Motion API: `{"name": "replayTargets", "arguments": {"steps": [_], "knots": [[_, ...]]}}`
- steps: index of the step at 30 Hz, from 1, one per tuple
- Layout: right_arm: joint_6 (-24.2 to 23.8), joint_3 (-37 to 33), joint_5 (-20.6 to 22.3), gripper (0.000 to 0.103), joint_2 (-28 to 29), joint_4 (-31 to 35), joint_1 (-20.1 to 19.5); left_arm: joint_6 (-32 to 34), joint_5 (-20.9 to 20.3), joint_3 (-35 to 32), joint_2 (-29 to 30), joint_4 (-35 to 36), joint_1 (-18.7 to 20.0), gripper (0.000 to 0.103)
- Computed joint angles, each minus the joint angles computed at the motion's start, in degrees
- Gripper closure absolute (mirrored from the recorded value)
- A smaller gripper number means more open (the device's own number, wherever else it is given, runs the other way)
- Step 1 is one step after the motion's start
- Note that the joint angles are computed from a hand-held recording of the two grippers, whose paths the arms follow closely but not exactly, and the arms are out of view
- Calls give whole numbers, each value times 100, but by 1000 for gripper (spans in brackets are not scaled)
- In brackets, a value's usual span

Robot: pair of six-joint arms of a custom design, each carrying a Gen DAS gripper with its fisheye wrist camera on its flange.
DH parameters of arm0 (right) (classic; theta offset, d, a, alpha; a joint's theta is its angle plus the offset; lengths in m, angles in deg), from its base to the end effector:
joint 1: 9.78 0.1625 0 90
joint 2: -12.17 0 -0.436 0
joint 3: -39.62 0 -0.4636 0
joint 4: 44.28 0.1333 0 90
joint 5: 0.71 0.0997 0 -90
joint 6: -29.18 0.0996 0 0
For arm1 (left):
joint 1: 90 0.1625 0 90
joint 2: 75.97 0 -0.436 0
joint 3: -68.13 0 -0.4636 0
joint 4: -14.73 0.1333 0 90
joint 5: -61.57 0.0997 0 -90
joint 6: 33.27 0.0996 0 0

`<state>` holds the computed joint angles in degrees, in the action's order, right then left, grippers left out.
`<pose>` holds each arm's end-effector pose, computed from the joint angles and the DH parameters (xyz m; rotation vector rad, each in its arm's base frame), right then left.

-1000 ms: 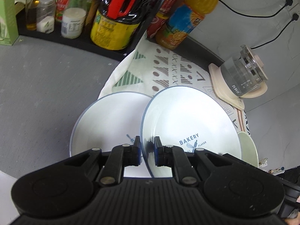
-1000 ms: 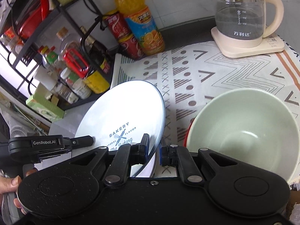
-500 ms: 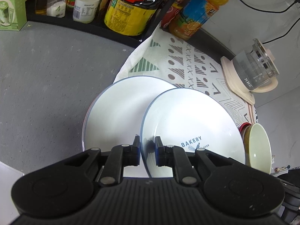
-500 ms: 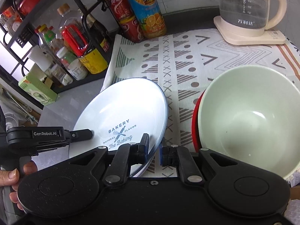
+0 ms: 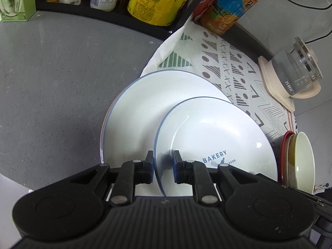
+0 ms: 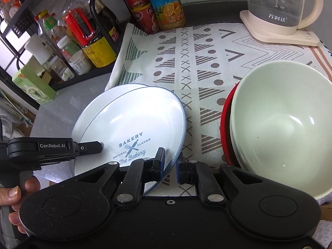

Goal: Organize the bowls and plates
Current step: 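Lower the 'BAKERY' plate onto the stack and open the right gripper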

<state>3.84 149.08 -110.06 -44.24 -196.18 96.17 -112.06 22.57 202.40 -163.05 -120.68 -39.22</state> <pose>0.2703 -0.5809 0.0777 0.9484 -2.6216 0.1761 -0.1118 -0.4702 0.1921 -0.8215 2.3380 -0.9934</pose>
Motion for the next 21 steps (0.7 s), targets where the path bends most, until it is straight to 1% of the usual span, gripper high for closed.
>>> {"name": "replayTargets", "arguments": {"steps": [4,9,11,17,20,21], "knots": [[-24,-23,-70,92,52,24,10,-34,-33,16,7,-38,71,87],[-181,-19,-215,92,154,-82,60,-43,20,-32,82,14,91,86],[-235,0,-224,91,177,-173,52,-69,28,-97,124,165,87,85],[-113,-13,-312,90,260,-275,66,-60,15,-322,187,811,98,84],[-84,39,-362,90,279,-384,65,-122,24,-302,125,894,65,83],[-71,48,-373,90,288,-409,65,-168,30,-288,96,926,45,80]]}}
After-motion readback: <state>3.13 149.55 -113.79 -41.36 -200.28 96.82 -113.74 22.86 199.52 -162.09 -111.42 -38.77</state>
